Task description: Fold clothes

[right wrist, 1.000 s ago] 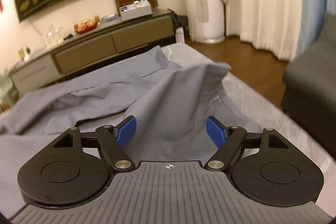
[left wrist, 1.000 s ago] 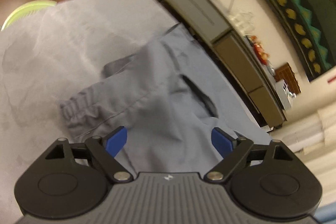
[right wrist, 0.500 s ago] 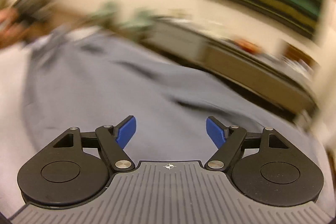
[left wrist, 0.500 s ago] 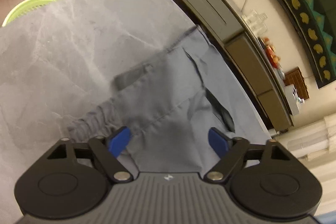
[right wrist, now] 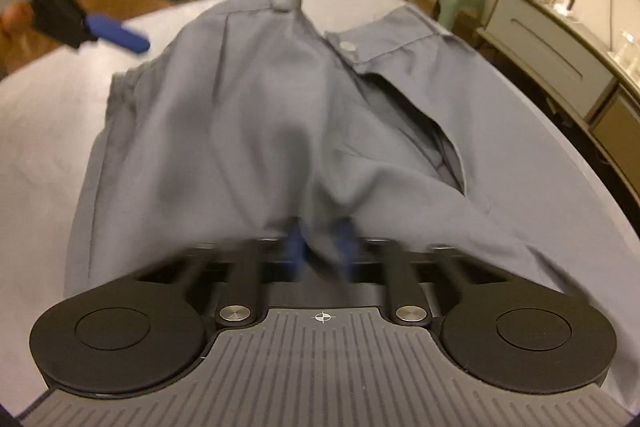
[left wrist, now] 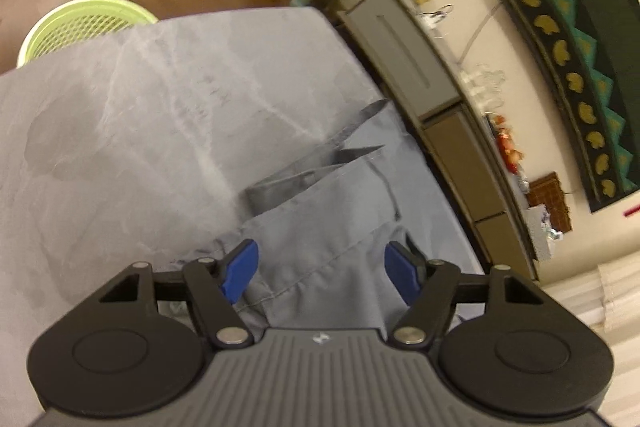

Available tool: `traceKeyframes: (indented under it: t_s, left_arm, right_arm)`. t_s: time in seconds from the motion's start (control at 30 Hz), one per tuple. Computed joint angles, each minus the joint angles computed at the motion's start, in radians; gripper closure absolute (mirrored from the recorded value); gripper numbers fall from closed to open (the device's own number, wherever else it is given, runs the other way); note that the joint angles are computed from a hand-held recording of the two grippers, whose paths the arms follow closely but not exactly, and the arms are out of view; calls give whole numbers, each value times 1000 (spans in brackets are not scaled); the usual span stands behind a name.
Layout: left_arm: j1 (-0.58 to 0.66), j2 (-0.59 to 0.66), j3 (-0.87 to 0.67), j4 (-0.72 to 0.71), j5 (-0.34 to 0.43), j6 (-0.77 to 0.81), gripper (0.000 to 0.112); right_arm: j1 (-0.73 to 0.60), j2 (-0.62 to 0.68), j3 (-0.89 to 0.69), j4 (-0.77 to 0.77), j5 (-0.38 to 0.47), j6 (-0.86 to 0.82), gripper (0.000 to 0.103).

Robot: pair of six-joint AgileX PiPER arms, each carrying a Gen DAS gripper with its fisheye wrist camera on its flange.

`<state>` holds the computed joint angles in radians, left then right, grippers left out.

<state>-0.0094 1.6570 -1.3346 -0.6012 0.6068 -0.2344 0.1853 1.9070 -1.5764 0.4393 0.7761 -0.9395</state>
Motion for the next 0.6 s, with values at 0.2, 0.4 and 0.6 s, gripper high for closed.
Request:
traceKeyframes:
  t_s: [0.2,0.4,0.6]
  left_arm:
    - [21,-106,65,-226,-26,249,31]
    - [-100,-5,-106,-91,83,196,23]
    - [-190,318,-596,218,374,-156,23]
  right_arm:
    - [-100,-425,328,411,-59,-343,103]
    - [-42,-582,637,362,-277,-379,102]
    - [-347,-736,727,508,-129,-465,47]
